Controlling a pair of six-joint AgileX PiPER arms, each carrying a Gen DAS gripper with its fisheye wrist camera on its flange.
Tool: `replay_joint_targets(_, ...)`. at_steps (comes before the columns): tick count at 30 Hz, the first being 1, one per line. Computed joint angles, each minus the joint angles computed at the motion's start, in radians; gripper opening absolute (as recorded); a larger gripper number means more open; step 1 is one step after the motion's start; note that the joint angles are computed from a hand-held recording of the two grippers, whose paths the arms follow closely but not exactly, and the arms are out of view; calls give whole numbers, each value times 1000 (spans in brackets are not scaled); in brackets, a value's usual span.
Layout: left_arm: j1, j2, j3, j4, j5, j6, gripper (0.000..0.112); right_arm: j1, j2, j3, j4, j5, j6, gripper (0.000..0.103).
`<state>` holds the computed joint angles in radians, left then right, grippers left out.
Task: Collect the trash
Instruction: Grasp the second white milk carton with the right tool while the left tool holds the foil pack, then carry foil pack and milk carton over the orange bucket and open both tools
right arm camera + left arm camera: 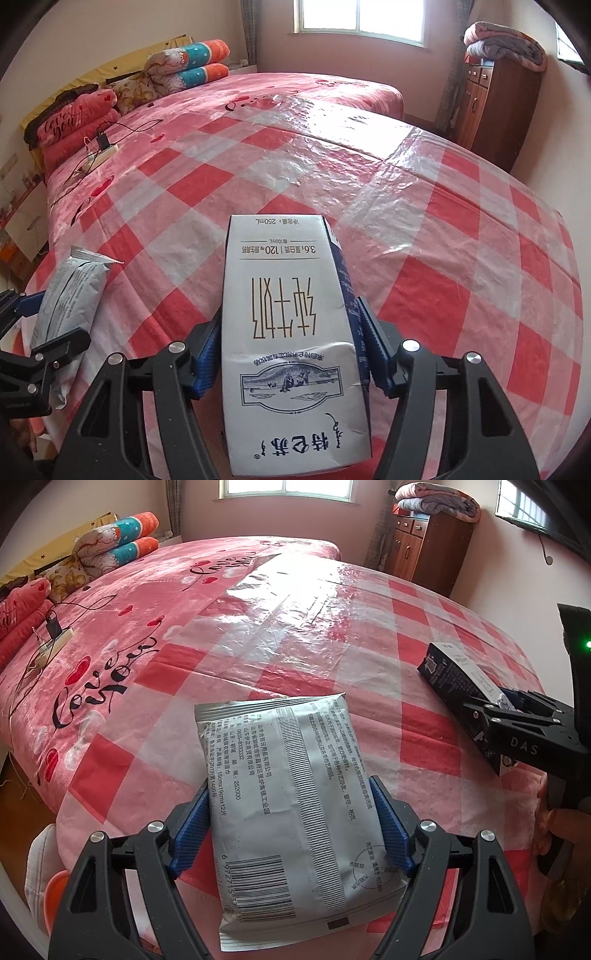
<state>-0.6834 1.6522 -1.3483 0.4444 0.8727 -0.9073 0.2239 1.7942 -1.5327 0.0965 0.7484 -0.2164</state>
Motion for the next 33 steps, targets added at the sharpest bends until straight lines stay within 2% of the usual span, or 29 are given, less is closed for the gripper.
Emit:
replay_joint_targets(5, -4, -5, 6, -3, -6, 0, 80, -9, -48, 63, 22, -20, 1, 65)
replay_joint_targets(21, -37, -84, 53, 18, -1, -19, 80, -84, -252, 278, 232, -55, -62, 64)
replay_joint_targets(33, -51, -161, 104, 26, 9, -29, 80, -121, -366, 350, 327, -16, -84, 64)
